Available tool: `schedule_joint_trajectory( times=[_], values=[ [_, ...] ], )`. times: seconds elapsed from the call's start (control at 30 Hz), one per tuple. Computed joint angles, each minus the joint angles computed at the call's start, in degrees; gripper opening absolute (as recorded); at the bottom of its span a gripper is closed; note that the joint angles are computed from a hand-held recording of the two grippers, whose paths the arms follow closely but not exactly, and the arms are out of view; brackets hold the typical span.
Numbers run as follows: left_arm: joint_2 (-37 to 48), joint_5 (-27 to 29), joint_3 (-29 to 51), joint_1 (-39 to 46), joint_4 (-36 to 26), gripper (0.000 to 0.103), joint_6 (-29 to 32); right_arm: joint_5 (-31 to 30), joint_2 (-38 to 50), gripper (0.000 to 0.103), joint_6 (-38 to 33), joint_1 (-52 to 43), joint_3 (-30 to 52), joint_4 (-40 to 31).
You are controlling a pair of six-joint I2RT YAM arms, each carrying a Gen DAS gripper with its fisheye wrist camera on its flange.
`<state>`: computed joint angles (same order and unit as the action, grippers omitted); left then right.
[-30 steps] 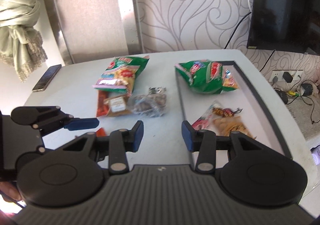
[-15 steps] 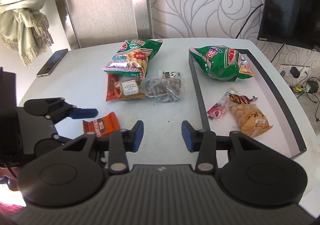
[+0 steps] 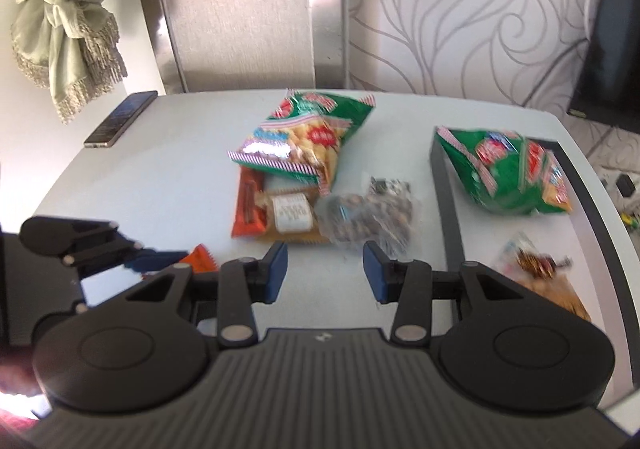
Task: Organize snacks
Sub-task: 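Grasp the tan square pastry packet with the right gripper while the left holds the orange packet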
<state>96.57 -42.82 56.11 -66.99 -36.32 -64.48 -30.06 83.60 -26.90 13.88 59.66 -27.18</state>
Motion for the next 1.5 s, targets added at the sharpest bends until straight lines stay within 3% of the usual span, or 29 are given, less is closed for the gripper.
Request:
schedule_joint_trajectory(
  times=[0.33, 0.6, 0.73, 0.93, 1.17, 1.5],
  values=[
    [-1.74, -0.68, -1.18, -2.11, -6.51, 0.052, -7.32, 6.87, 12.34, 0.043, -1.89, 9.31, 8.4, 0.41],
    [-1.31, -0.68, -0.31, -3.15, -8.97, 0.052, -9.84, 8.24, 17.23, 0.046, -0.87, 10.71, 11.58, -1.15],
    [-1.37, -0.52, -0.4, -3.48, -9.33, 0.052, -10.72, 6.8, 14.59, 0.04, -1.2, 8.88, 9.52, -2.33],
    [-1.66, -0.5, -0.43, -2.51, -7.93, 0.052, -9.25, 4.06, 7.91, 0.04, -3.74, 4.2, 4.54, -5.26],
    [-0.59, -0.62, -0.08, -1.11, -4.02, 0.051, -5.54, 5.89, -0.68, 0.04, -9.44, -0.6, -4.64, -5.71],
    [1.25, -0.48, 1.41, 0.76, -0.45, 0.049, 0.15, 6.94, -6.09, 0.04, -8.02, -3.8, -9.77, -4.72]
  ],
)
